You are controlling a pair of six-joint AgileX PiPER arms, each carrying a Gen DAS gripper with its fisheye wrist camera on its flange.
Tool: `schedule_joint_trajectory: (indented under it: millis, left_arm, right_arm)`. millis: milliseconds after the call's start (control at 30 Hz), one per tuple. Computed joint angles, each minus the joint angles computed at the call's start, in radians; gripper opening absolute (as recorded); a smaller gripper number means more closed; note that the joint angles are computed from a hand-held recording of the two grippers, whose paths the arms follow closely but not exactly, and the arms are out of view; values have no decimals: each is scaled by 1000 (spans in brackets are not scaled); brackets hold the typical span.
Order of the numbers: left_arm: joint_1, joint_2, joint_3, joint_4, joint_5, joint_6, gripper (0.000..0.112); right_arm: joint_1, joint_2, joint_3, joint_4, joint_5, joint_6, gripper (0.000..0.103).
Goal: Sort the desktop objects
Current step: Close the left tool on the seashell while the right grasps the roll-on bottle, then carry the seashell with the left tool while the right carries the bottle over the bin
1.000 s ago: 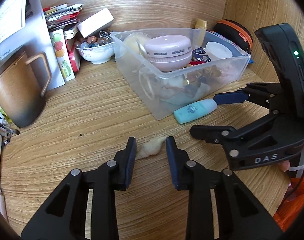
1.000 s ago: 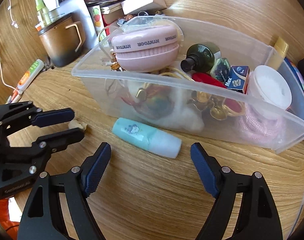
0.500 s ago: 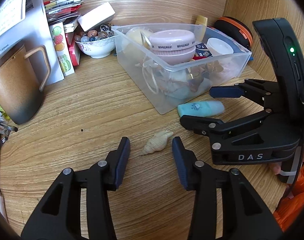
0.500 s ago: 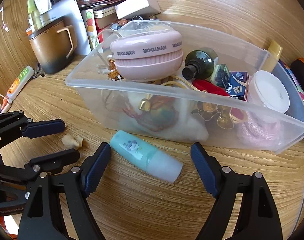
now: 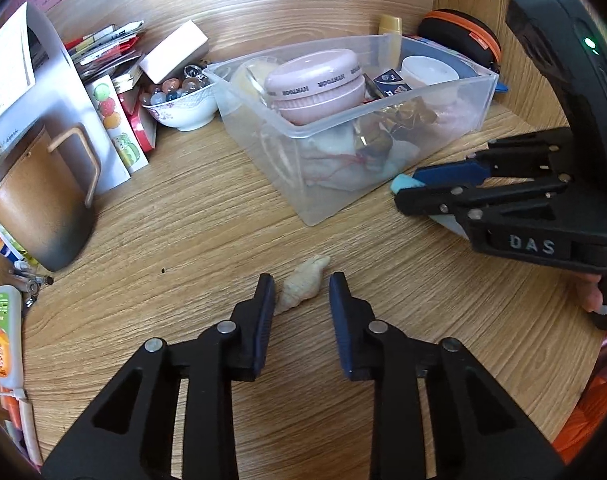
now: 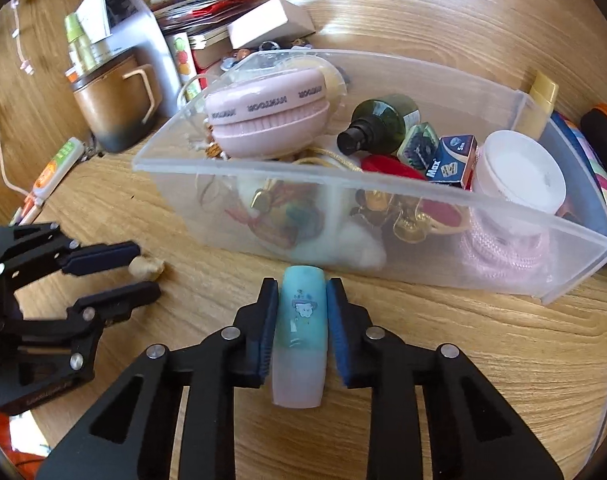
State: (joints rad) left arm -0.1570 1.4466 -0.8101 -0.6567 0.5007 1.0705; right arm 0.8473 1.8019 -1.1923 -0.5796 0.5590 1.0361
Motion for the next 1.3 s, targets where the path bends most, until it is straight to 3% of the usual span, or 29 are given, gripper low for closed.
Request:
schedule_joint_trajectory:
  millis: [200, 433, 600, 800, 1067, 1300]
  left_arm:
    - [-2, -6, -1, -32, 12, -11, 20]
    - [35, -87, 14, -88, 38, 36, 20]
    - [9, -25, -4, -10, 20, -35, 20]
    - [-8, 34, -21, -10, 5, -45, 20]
    - [-17, 4, 25, -42, -41, -28, 17]
    - [14, -51, 21, -101, 10, 6, 17]
  right_arm:
    - [-10, -57, 84, -13, -85, 26, 22]
    - [12, -147, 150, -127, -84, 126, 22]
    - [35, -178, 168, -178, -59, 158, 22]
    - [17, -187, 172, -141, -74, 128, 22]
    - [9, -211, 178, -140, -72, 115, 21]
    - [-4, -214, 155, -120, -60, 63, 13]
